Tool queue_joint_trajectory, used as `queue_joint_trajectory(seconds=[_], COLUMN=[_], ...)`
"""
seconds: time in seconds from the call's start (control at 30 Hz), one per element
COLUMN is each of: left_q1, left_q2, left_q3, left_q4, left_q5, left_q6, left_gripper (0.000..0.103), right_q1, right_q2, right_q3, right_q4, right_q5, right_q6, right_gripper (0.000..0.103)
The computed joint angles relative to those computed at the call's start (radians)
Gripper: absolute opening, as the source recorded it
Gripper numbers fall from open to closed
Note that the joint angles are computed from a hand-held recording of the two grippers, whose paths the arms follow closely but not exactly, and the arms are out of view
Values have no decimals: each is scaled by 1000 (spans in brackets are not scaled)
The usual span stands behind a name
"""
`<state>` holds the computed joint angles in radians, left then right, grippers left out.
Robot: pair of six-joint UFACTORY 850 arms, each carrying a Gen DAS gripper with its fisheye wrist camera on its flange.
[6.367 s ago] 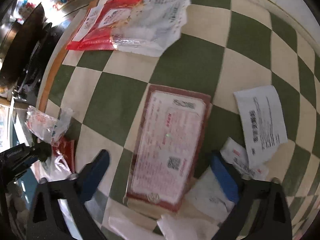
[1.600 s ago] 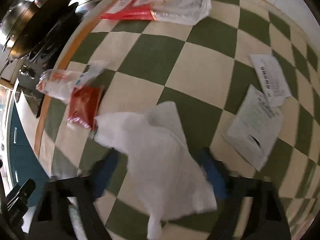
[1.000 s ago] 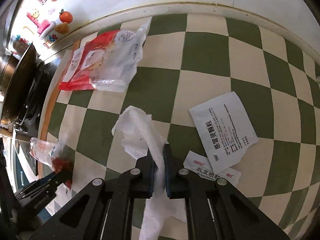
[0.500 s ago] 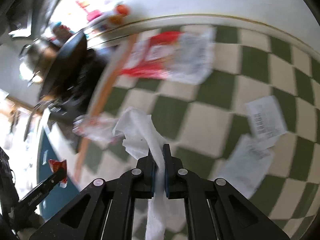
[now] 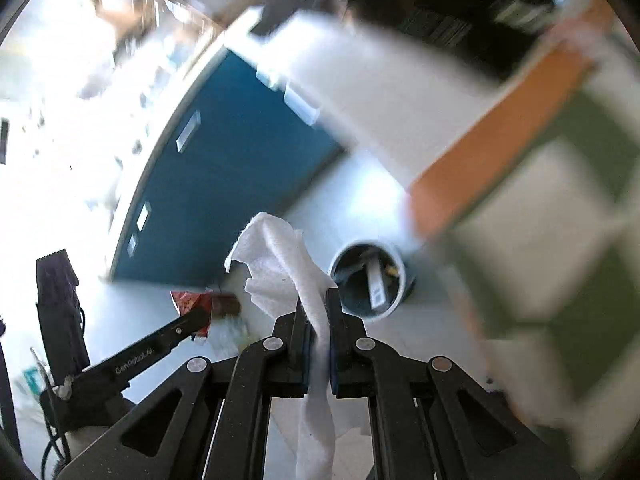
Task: Collect trash
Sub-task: 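Carry the red packet and tissue to the bin and open both tools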
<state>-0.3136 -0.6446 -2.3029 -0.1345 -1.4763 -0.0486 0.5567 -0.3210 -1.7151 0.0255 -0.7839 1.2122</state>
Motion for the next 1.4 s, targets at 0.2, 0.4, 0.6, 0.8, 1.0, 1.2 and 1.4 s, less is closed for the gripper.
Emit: queue_joint_trajectory(seconds=[0.2, 0.4, 0.6, 0.8, 1.0, 1.2, 1.4], left_q1=[87, 109, 105, 111, 111, 97, 87], left_q2=[-83, -309, -486, -573, -504, -342, -188], left_q3=[269, 270, 159, 16, 73, 269, 430], left_q4=[-84, -147, -137, -97, -24, 137, 225], left_q5=[176, 248, 270, 211, 257, 415, 487], left_q6=[34, 101, 131, 96, 77, 40, -4], left_gripper=[14, 15, 18, 71, 96, 98, 98], right_q1=[-11, -47, -75, -85, -89, -56, -14], right_q2=[-298, -580, -830, -937, -887, -839, -747], right_q3=[-28, -79, -305, -466, -432, -447, -411], right_q4=[223, 451, 428, 316, 244, 61, -28], right_q5=[116, 254, 176, 62, 44, -77, -177], right_q6=[-175, -356, -411, -391, -364, -290, -281], right_gripper=[7, 7, 7, 51, 77, 103, 103])
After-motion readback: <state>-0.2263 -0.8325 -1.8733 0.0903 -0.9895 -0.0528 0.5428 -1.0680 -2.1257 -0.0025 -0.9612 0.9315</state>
